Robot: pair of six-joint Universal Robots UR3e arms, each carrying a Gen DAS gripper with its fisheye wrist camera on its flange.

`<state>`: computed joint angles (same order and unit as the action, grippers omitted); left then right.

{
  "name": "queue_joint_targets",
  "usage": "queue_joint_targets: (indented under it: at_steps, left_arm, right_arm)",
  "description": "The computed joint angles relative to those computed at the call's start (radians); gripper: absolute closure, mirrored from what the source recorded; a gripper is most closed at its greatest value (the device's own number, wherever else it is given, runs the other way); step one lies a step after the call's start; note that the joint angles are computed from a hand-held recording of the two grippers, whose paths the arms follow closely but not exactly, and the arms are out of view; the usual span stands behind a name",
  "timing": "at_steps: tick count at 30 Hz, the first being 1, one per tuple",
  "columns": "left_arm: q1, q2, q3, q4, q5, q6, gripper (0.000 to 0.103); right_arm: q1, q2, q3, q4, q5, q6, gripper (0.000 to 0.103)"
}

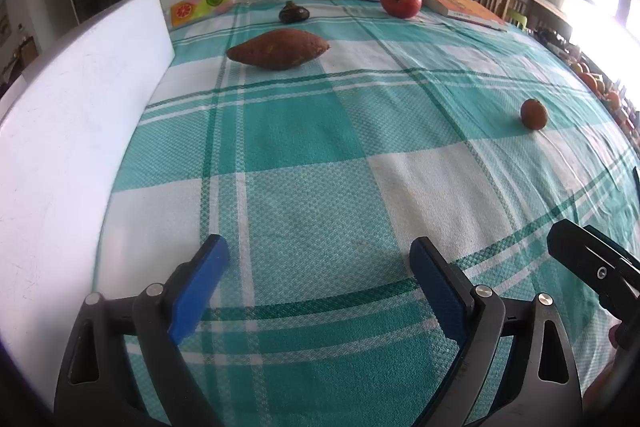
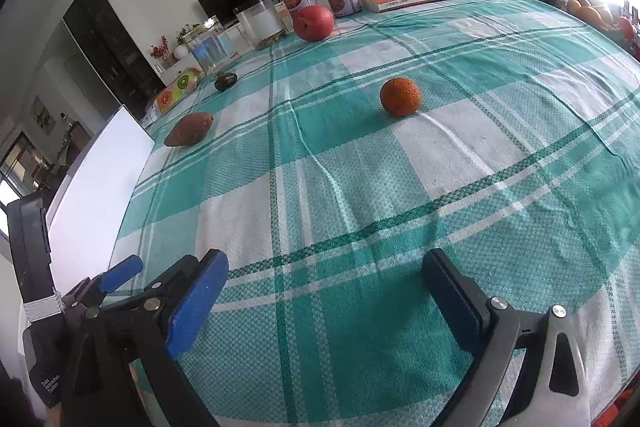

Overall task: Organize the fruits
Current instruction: 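Withdraw both tools from the bin and move the left tool toward the sweet potato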

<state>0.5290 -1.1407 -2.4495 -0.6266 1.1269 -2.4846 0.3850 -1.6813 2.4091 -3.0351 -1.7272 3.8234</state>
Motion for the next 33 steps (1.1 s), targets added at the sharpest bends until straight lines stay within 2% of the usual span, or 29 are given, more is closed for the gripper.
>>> queue_joint_targets:
  at_steps: [25,28,31,33]
  left_arm:
    - [-0.006,-0.003,0.009,-0.007,0.01,0.002,0.008]
    - [-0.04,-0.043,0.078,-0.03,0.068,-0.058,0.009]
    - [-0.017,-0.061,0.171,-0.088,0.002,-0.113,0.009]
    - [-0.043,-0.122,0.244,-0.066,-0.005,-0.189,0.009]
  right_arm:
    - [0.001,0.007,0.008,-0.021,0.009,-0.012,0.001]
    - [-0.008,-0.001,0.02,-0.034,0.02,-0.013,0.001]
    - [-0.014,-0.005,0.029,-0.047,0.028,-0.01,0.0]
    - [-0.007,-0.001,0.021,-0.039,0.019,-0.008,0.0]
